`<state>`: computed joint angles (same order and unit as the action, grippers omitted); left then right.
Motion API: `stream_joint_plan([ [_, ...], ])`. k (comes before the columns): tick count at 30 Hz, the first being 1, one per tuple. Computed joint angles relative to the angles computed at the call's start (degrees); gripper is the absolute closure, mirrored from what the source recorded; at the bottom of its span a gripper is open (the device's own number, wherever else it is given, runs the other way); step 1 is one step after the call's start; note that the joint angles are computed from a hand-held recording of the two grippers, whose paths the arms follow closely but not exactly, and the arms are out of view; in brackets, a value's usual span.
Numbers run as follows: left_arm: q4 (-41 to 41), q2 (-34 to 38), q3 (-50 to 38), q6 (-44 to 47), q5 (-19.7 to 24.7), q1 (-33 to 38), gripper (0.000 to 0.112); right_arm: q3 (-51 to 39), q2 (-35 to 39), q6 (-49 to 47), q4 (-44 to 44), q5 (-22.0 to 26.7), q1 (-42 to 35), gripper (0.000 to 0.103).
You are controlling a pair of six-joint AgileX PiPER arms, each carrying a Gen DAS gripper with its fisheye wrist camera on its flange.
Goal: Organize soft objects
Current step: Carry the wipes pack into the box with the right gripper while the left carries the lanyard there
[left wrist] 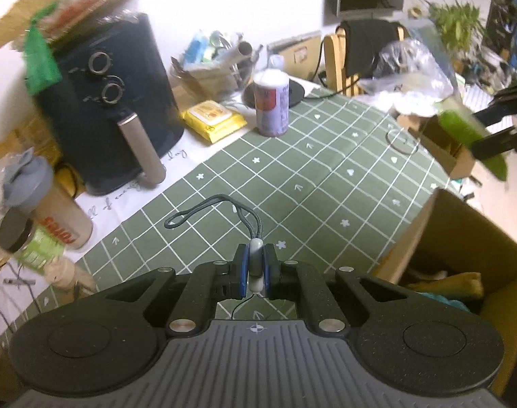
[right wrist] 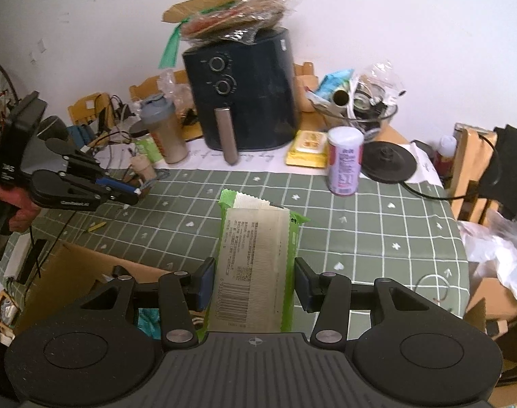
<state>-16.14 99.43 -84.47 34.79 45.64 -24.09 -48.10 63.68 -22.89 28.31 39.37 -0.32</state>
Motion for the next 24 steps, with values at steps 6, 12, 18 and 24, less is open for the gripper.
stream_joint_plan([
  [6,-0.64,-8.91,6.84,-1.77,-0.13,0.10,0.103,0.09,-1.19,1.63,-0.87,-0.04,2.47,0.052],
  [12,-1.23,-16.04,12.28,-3.74,0.63,-0.42,0.103,0.68,-2.62,4.71,-2.42,-0.39,5.59,0.052],
  [18,-1.18,-22.22,17.71,-5.76,1.16,-1.96,0.103,1.33,-4.27,9.08,-5.07,-0.83,8.80,0.052],
  [24,-0.61,-27.62,22.14,-8.38,2.50,-3.89,0.103,1.29,-6.26,14.27,-9.13,-0.39,11.91,0.052],
])
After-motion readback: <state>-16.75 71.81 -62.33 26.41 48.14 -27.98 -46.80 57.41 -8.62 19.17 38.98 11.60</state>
